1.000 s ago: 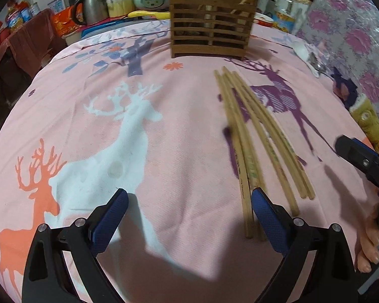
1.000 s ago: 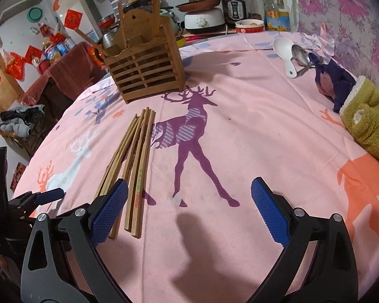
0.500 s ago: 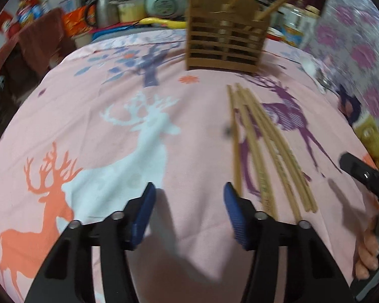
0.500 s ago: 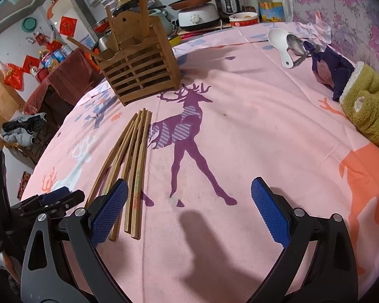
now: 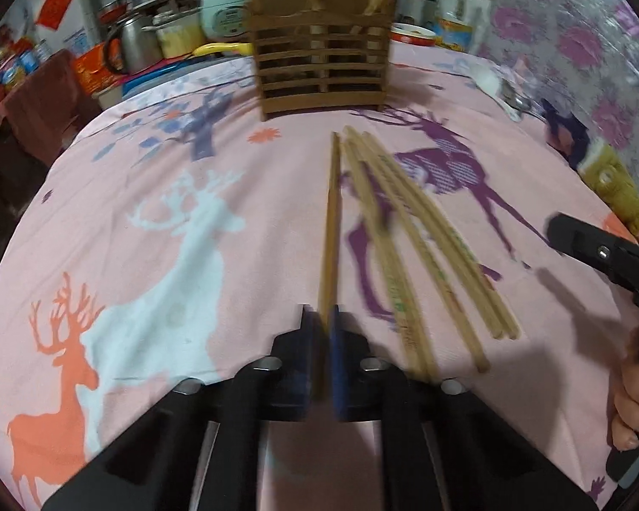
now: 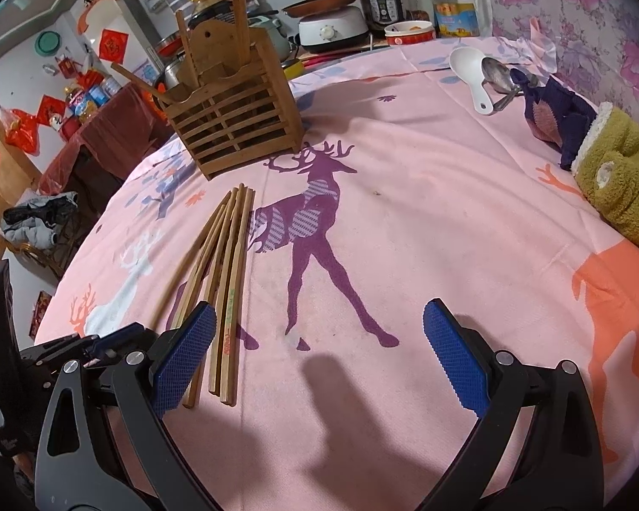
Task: Organize utensils
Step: 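Move both tools back down toward the remaining wooden chopsticks, then close the right tool on one chopstick while the left tool grasps another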
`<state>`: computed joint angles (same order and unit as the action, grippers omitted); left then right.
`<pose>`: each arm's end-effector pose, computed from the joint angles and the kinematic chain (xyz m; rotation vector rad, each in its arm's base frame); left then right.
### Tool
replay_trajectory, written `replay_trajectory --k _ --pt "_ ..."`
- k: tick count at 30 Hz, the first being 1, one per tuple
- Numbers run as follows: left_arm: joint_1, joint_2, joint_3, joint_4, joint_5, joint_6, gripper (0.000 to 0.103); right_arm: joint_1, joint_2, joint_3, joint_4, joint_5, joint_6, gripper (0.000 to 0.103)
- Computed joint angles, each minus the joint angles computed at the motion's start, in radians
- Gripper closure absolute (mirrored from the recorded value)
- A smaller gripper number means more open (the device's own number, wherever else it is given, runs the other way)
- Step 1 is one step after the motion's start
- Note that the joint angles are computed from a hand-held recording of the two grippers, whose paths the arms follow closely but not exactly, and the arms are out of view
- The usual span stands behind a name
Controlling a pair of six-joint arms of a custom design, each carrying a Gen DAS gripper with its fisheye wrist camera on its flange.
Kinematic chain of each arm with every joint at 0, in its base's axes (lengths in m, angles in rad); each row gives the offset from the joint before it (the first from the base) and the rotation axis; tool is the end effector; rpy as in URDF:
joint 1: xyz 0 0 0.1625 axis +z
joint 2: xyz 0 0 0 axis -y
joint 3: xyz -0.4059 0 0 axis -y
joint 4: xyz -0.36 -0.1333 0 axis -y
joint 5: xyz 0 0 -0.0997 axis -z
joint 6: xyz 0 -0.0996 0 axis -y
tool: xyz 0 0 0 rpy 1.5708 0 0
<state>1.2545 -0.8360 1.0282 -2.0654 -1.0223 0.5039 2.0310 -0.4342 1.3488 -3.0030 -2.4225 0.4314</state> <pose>-0.0560 -0.7666 0.3435 0.9170 2.3835 -0.3198 0.3663 -0.6075 0.0403 -0.2520 -2.3887 1.0361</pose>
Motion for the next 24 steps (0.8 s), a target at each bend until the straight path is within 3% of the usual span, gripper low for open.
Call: replay_trajectory --k 3,5,7,11,13,21,24 --pt "0.01 0.022 -0.043 -0.014 0.041 -0.063 0.097 -0.004 -0.004 0.004 0.005 0.026 0.001 0.009" --pt "0.026 0.046 -0.117 0.051 0.019 -0.129 0.097 -0.006 -0.006 0.004 0.01 0.049 -0.013 0.012" --pt "0.036 0.062 -0.171 0.1 -0.004 -0.169 0.096 -0.006 -0.004 -0.002 0.024 0.069 -0.029 0.019" --pt "0.047 0.077 -0.224 0.154 -0.035 -0.2 0.095 -0.008 0.005 -0.025 0.096 0.115 -0.064 0.042" --pt "0.046 0.075 -0.221 0.154 -0.035 -0.197 0.095 -0.004 0.015 -0.044 0.135 0.123 -0.088 0.048" --pt "0.043 0.065 -0.2 0.144 -0.037 -0.174 0.087 0.025 0.069 -0.121 0.228 0.059 -0.185 0.058" --pt "0.041 0.059 -0.185 0.131 -0.032 -0.164 0.084 0.028 0.07 -0.126 0.25 0.005 -0.168 0.062"
